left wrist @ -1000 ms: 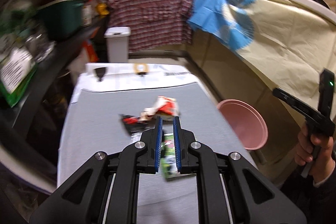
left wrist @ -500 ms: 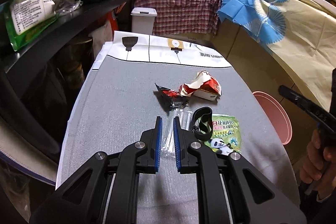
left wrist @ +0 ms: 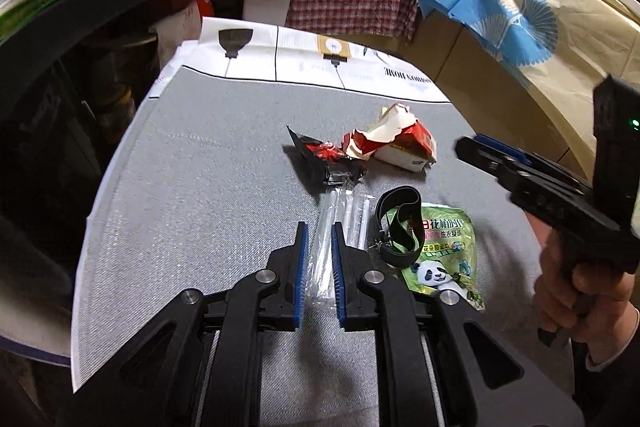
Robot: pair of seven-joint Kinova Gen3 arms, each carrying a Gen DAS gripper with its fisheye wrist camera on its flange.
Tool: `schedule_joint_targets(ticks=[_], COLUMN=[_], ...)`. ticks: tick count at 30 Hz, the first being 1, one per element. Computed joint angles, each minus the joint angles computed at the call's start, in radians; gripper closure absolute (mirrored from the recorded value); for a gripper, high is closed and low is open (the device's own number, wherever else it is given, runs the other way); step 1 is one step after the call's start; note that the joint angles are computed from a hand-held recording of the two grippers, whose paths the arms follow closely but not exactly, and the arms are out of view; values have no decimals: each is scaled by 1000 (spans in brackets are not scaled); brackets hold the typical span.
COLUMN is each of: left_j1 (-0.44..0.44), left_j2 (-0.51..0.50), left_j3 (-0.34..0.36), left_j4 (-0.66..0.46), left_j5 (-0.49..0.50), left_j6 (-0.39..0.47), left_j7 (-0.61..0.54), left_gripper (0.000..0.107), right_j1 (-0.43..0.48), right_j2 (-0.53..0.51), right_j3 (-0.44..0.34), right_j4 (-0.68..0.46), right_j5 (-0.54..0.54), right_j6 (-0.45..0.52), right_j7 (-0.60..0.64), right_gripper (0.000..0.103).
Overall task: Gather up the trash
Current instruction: 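Grasp the clear straws with the left gripper while the right gripper grasps the red-white wrapper, then lift the straws and red wrapper off the board toward the pink bin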
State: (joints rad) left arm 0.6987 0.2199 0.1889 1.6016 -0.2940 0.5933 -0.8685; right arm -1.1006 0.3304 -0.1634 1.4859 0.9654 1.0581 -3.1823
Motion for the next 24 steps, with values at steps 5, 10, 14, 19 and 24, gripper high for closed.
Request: schedule_joint_targets(ticks=[5,10,14,19,24], left_j1=[-24,-37,-40,-9,17], left_j2=[24,59,86,99,77], left_j3=[14,20,20,3,-12], left_j4=[-11,-41,-64,-90,-87], left_j5=[44,98,134,121,84], left_j6=[-3,21,47,79,76], left_j7=[-54,-123,-169,-186,-169], left_gripper=[75,75,75,98,106], right_j1=[2,-12,-23,-43,-57], right_j2=[92,135,135,129,102], right_j3=[24,65,82,89,84], right_j4=[-116,-160,-160,-155,-135], right_j5=[-33,-62,-60,-33,-8], right_j6=[75,108,106,117,134], right_j7=[172,258,269,266,231], right_gripper=[65,64,70,87,98])
